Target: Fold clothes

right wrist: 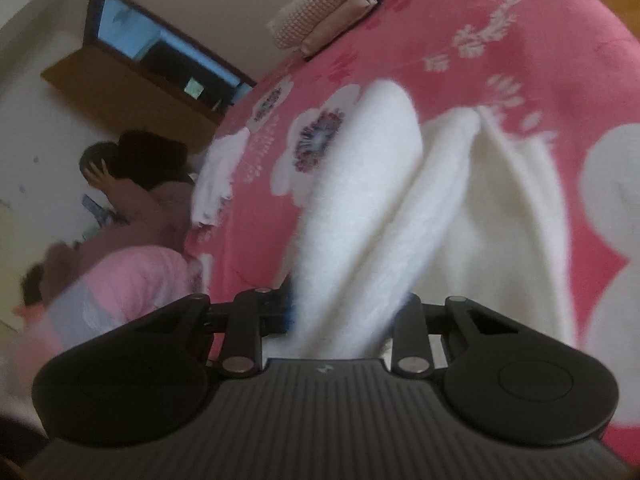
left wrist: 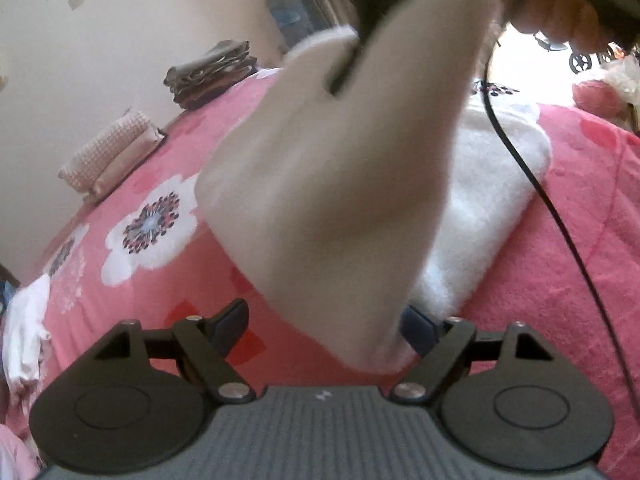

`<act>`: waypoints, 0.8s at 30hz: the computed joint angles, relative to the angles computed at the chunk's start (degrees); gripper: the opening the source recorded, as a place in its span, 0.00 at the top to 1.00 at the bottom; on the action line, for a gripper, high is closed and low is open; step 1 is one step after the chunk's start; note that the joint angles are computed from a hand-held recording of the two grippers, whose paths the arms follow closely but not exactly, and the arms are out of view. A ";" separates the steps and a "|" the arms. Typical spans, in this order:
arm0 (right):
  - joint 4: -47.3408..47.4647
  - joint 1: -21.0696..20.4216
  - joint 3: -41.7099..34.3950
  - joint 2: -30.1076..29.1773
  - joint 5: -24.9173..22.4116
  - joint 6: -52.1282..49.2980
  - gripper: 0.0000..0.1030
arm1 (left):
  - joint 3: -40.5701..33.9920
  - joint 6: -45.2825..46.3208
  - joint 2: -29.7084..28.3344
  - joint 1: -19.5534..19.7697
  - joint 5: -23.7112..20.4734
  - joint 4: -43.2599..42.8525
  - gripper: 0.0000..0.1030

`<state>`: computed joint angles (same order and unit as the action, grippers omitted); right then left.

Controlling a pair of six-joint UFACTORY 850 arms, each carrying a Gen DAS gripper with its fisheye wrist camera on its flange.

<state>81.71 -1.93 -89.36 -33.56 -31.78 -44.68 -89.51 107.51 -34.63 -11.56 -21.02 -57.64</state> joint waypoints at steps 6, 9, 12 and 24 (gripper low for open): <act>7.64 -1.63 3.94 -1.00 -2.78 -4.82 0.75 | -0.16 2.37 -0.57 0.12 -1.79 -0.27 0.44; 8.55 -1.60 4.60 -0.49 -2.71 -11.96 0.75 | 1.75 12.45 0.22 0.04 -0.77 -6.87 0.45; 8.36 -2.28 5.24 -0.98 -3.26 -15.91 0.75 | 3.64 22.90 1.17 -0.37 0.48 -14.11 0.44; 8.99 -4.13 14.66 10.64 6.02 -7.60 0.43 | 3.91 30.10 0.76 0.21 -1.42 -18.52 0.46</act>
<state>90.70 -6.07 -74.70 -22.92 -25.76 -52.28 -85.60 137.62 -33.87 -11.35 -22.44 -76.16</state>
